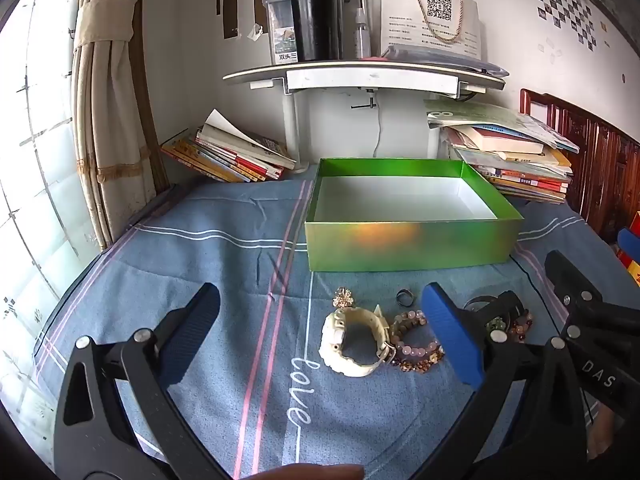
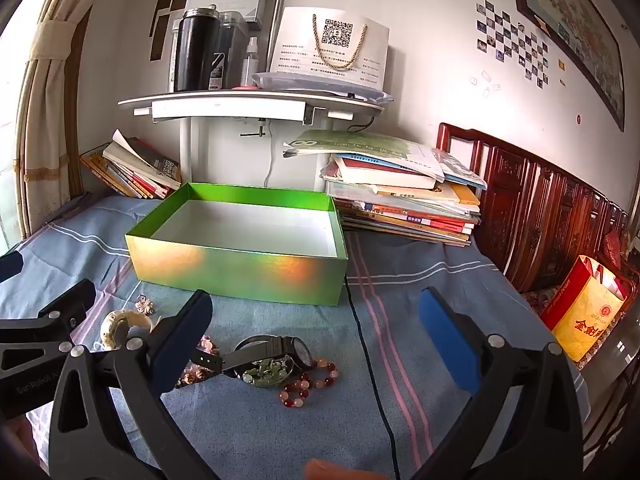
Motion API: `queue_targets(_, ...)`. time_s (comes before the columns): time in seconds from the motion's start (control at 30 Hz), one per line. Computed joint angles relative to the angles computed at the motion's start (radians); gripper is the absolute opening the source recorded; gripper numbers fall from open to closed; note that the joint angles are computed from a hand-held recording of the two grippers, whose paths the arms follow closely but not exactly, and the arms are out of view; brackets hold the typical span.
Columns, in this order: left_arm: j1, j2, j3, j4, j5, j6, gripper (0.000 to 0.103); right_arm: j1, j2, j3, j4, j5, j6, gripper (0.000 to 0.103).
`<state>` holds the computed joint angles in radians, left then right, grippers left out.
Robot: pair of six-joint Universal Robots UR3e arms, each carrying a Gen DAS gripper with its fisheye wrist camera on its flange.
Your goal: Organize jewelry
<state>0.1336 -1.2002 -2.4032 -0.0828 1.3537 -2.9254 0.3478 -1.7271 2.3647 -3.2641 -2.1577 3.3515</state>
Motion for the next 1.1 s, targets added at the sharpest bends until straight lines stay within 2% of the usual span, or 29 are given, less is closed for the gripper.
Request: queue_targets(1.1, 0.014, -0.006, -0.002, -0.005, -0.013, 0.005, 0.100, 0.007, -0.005, -0.011, 0.034, -0.006, 0.004, 0.101)
